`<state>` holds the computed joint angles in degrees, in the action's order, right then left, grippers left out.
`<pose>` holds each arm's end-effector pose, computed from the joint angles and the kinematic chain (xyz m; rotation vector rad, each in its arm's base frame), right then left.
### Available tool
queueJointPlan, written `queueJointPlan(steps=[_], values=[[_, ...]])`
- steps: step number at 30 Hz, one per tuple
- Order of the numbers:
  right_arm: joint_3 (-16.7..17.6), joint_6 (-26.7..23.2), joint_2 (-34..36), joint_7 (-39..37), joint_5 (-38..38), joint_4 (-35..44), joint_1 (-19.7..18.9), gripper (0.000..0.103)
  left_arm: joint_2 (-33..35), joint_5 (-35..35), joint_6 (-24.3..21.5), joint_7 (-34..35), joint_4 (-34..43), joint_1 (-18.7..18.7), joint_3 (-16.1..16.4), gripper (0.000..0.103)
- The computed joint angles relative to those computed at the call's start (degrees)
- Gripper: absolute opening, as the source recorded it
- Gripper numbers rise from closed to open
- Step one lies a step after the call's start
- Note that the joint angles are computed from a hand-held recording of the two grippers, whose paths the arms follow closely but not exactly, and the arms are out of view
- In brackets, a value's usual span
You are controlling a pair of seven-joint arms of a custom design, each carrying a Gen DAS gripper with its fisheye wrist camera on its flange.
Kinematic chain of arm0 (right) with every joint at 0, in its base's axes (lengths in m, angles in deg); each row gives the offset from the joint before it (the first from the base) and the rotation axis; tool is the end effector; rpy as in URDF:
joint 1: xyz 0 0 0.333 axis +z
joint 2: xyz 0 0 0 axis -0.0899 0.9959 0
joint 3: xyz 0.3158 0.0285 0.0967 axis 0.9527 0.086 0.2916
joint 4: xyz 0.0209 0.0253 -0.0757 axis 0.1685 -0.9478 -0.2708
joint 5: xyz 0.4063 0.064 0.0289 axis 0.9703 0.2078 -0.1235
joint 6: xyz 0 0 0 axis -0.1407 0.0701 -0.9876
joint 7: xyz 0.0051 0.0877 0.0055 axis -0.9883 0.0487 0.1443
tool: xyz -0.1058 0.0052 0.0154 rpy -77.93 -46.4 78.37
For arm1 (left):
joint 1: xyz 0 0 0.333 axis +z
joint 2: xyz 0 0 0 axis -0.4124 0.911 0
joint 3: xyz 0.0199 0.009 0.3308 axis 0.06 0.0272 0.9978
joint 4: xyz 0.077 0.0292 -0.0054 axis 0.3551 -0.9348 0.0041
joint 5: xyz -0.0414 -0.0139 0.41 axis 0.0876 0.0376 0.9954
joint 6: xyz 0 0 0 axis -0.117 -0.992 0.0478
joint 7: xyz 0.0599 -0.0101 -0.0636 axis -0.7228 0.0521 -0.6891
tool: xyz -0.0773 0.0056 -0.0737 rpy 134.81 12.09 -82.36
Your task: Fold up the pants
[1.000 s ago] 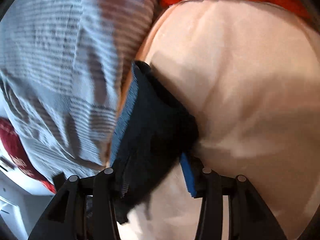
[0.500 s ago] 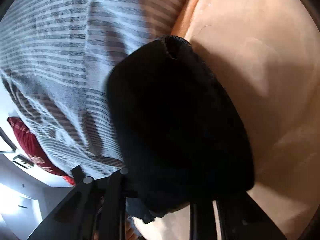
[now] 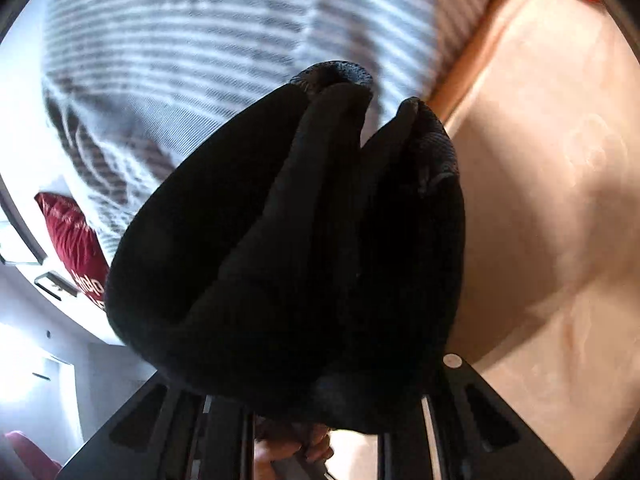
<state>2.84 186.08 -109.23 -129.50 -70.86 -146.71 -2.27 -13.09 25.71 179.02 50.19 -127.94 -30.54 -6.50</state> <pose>0.3295 0.1147 0.4452 -0.1451 2.0067 0.1242 0.5119 -0.1520 0.4630 -1.1145 2.6738 -0.2647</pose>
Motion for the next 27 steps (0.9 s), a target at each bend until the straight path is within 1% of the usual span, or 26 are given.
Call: queueJointPlan(steps=[2,4,5,8,9,10,11,13,14,15,17,20,22,25,27], values=[[-0.43,-3.96,-0.67,-1.38,-1.35,2.06,0.17,0.019,-1.90,-1.01,-1.35,3.27,-1.49,0.59,1.38,0.103],[-1.31,-7.37,-0.06,-2.55,-3.58,4.89,0.52,0.020,-3.07,-1.08,-2.76,5.38,-3.08,1.41,2.10,0.103],[-1.99,-9.16,0.42,-3.18,-4.87,6.46,0.87,0.020,-3.10,-0.84,-3.17,5.48,-3.47,1.79,2.06,0.103],[-4.61,-14.36,1.94,-4.88,-8.61,10.67,2.81,0.020,-2.85,-4.40,-3.02,7.59,-4.15,1.97,2.79,0.103],[-5.19,-16.62,2.96,-5.55,-9.91,12.74,3.35,0.020,-2.46,-4.97,-3.91,8.36,-3.52,2.05,2.87,0.103],[-5.79,-18.15,3.94,-5.99,-11.01,14.40,3.82,0.020,-1.71,-5.16,-6.47,8.91,-1.82,2.28,3.00,0.103],[-6.38,-20.57,4.96,-6.69,-12.20,16.51,4.53,0.020,-1.11,-5.08,-7.99,9.61,-0.72,2.77,3.33,0.103],[-7.26,-26.51,7.93,-8.43,-14.80,21.87,5.65,0.020,-0.87,-5.91,-8.60,11.05,1.12,3.78,4.13,0.103],[-7.84,-29.13,9.23,-9.39,-15.94,24.16,6.42,0.020,-0.47,-7.33,-8.97,12.73,2.67,4.48,5.10,0.103],[-8.37,-32.94,11.54,-10.92,-17.10,27.82,7.47,0.021,0.05,-7.73,-9.30,13.46,3.84,5.13,5.46,0.103],[-9.15,-37.41,15.70,-12.73,-18.63,33.28,9.15,0.023,2.26,-7.55,-10.04,14.70,7.34,6.89,6.37,0.103],[-10.06,-40.78,23.40,-14.45,-19.66,41.27,11.52,0.023,6.63,-4.70,-12.19,13.92,12.75,9.38,7.00,0.103],[-10.30,-44.79,28.92,-14.83,-20.81,47.36,12.67,0.023,9.34,-2.62,-12.32,12.60,15.64,10.83,7.51,0.103],[-10.50,-54.12,37.98,-15.90,-23.49,58.28,15.32,0.023,12.48,-1.20,-12.50,10.99,18.94,12.54,8.20,0.103],[-10.91,-60.97,44.87,-19.32,-23.68,66.81,17.32,0.029,13.84,-0.18,-11.86,9.54,19.79,13.46,8.63,0.103]])
